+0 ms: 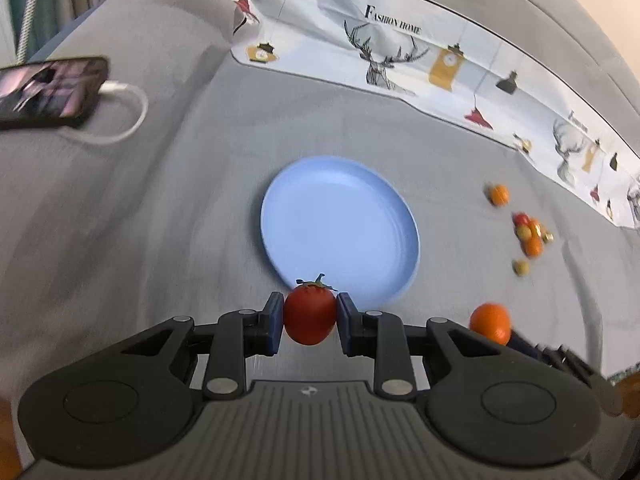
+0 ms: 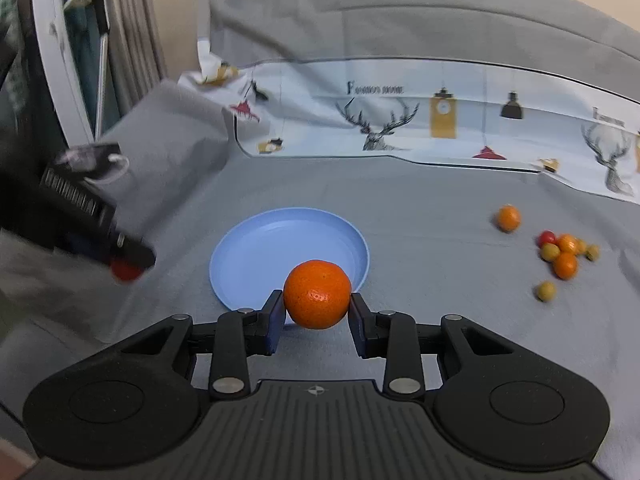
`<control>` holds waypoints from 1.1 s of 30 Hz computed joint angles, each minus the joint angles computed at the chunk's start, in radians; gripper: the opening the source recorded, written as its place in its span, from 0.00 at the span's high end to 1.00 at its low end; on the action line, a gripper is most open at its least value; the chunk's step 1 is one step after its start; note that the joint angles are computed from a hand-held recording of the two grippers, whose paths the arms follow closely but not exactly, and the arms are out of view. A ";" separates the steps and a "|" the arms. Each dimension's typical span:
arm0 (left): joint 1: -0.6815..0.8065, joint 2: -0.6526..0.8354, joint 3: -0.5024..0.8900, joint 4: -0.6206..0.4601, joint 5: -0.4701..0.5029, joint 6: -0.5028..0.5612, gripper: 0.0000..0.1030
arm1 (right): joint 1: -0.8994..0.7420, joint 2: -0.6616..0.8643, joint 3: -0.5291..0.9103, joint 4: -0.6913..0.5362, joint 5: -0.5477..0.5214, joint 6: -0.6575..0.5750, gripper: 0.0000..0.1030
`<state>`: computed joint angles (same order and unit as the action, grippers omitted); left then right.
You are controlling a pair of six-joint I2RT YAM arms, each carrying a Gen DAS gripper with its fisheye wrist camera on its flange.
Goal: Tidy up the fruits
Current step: 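Carry the mandarin and red tomato over the blue plate with both tools, then open both tools to drop the mandarin and tomato onto the plate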
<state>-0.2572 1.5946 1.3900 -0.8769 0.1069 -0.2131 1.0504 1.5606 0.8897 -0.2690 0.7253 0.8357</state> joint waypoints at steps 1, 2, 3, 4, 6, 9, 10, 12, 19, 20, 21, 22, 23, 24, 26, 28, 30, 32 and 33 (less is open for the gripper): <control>-0.001 0.042 0.031 0.003 -0.004 0.005 0.70 | -0.024 0.028 0.014 0.021 -0.019 -0.025 0.66; -0.002 0.082 0.058 0.011 0.000 0.010 0.70 | -0.046 0.055 0.025 0.044 -0.035 -0.049 0.66; -0.004 0.114 0.076 0.025 0.000 0.013 0.70 | -0.070 0.086 0.041 0.061 -0.053 -0.074 0.66; -0.010 0.146 0.092 0.039 -0.009 0.016 0.70 | -0.091 0.112 0.055 0.076 -0.068 -0.095 0.66; -0.021 0.212 0.119 0.065 -0.023 0.021 0.70 | -0.135 0.165 0.081 0.107 -0.096 -0.138 0.66; -0.035 0.313 0.168 0.080 -0.037 0.024 0.70 | -0.188 0.239 0.120 0.143 -0.139 -0.199 0.66; -0.040 0.341 0.179 0.088 -0.046 0.026 0.70 | -0.202 0.260 0.132 0.150 -0.153 -0.219 0.66; -0.049 0.395 0.203 0.100 -0.073 0.031 0.70 | -0.228 0.305 0.158 0.158 -0.181 -0.247 0.66; -0.042 0.491 0.283 0.105 -0.093 0.055 0.50 | -0.276 0.407 0.252 0.162 -0.245 -0.330 0.64; -0.041 0.478 0.280 0.108 -0.101 0.049 0.22 | -0.282 0.408 0.262 0.159 -0.256 -0.337 0.59; -0.040 0.453 0.261 0.126 -0.113 0.035 0.03 | -0.282 0.403 0.270 0.152 -0.252 -0.337 0.51; -0.038 0.413 0.222 0.163 -0.122 0.022 0.00 | -0.277 0.393 0.272 0.143 -0.236 -0.334 0.34; -0.037 0.369 0.180 0.192 -0.129 0.016 0.00 | -0.270 0.374 0.266 0.134 -0.218 -0.330 0.19; -0.039 0.344 0.168 0.182 -0.135 0.019 0.00 | -0.262 0.350 0.255 0.126 -0.203 -0.325 0.16; -0.040 0.294 0.151 0.112 -0.139 0.023 0.00 | -0.236 0.296 0.229 0.096 -0.180 -0.303 0.10; -0.040 0.203 0.076 0.084 -0.137 0.002 0.00 | -0.196 0.237 0.210 0.032 -0.162 -0.253 0.06; -0.033 0.083 -0.022 0.068 -0.130 -0.009 0.00 | -0.140 0.175 0.181 -0.020 -0.134 -0.193 0.05; -0.034 -0.029 -0.107 0.044 -0.133 -0.030 0.00 | -0.069 0.123 0.161 -0.077 -0.092 -0.121 0.03; -0.034 -0.073 -0.138 0.032 -0.138 -0.036 0.00 | -0.031 0.103 0.155 -0.107 -0.065 -0.082 0.03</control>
